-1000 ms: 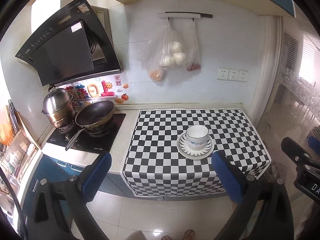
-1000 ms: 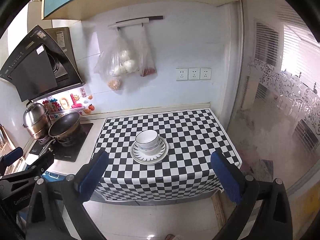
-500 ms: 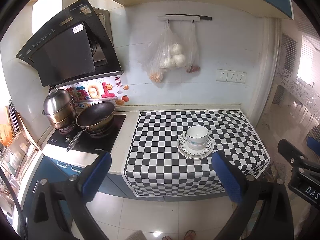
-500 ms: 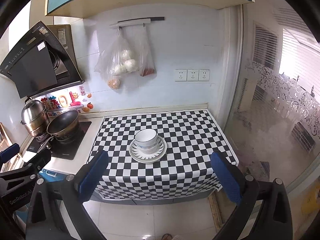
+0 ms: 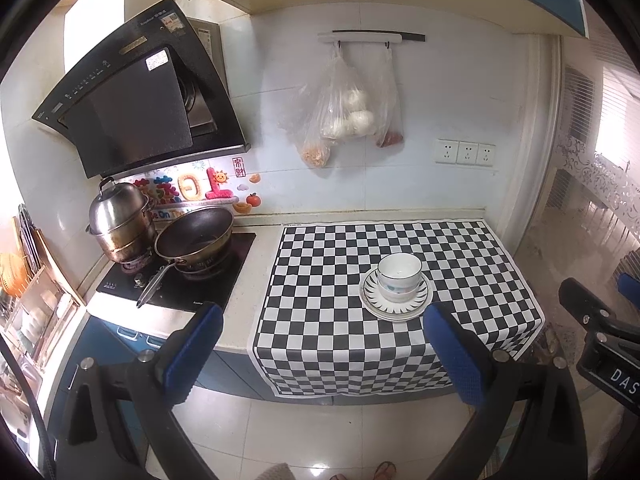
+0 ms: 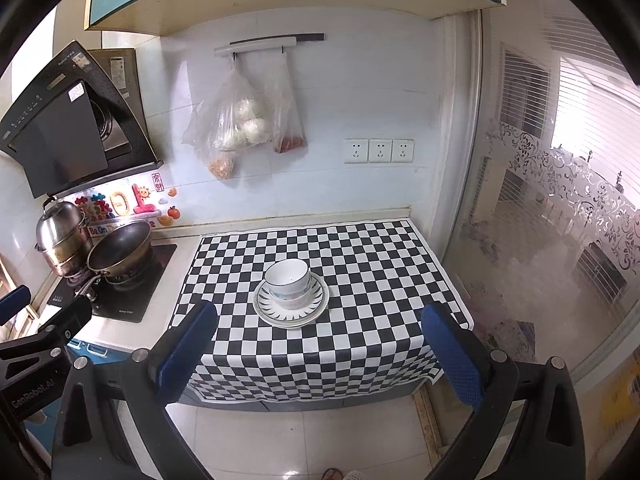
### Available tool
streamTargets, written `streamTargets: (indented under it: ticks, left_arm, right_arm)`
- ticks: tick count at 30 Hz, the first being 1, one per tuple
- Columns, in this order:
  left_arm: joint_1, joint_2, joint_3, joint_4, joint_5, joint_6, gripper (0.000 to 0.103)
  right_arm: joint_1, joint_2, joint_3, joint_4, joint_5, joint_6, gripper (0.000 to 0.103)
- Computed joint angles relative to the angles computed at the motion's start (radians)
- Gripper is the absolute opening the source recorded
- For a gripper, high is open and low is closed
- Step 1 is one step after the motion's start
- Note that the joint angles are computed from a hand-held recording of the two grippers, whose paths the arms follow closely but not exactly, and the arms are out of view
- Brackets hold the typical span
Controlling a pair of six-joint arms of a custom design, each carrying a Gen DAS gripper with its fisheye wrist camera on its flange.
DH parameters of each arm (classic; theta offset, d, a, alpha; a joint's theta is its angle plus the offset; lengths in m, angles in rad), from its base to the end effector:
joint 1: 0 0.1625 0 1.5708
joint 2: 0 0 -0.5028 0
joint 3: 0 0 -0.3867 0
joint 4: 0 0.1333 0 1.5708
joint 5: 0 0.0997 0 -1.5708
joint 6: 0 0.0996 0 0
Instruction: Organize plates and bowls
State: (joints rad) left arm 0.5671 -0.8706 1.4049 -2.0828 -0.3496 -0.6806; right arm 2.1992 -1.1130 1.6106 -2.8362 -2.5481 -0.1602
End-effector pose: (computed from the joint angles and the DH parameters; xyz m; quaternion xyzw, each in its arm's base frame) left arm -0.5155 -0.5973 0.3137 0.1381 0.8076 -0.4217 0.3886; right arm 0.4363 -0.5142 0.4581 0.1522 -0.8234 0.4227 0.3467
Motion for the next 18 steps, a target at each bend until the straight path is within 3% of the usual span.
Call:
streamTargets:
  ticks: [18]
  left_arm:
    - [0.008, 0.009, -0.009, -0.049, -0.017, 0.054, 0.103]
  right_arm:
    - [0.0, 0.007, -0.001, 0.003, -0.013, -0.006, 0.103]
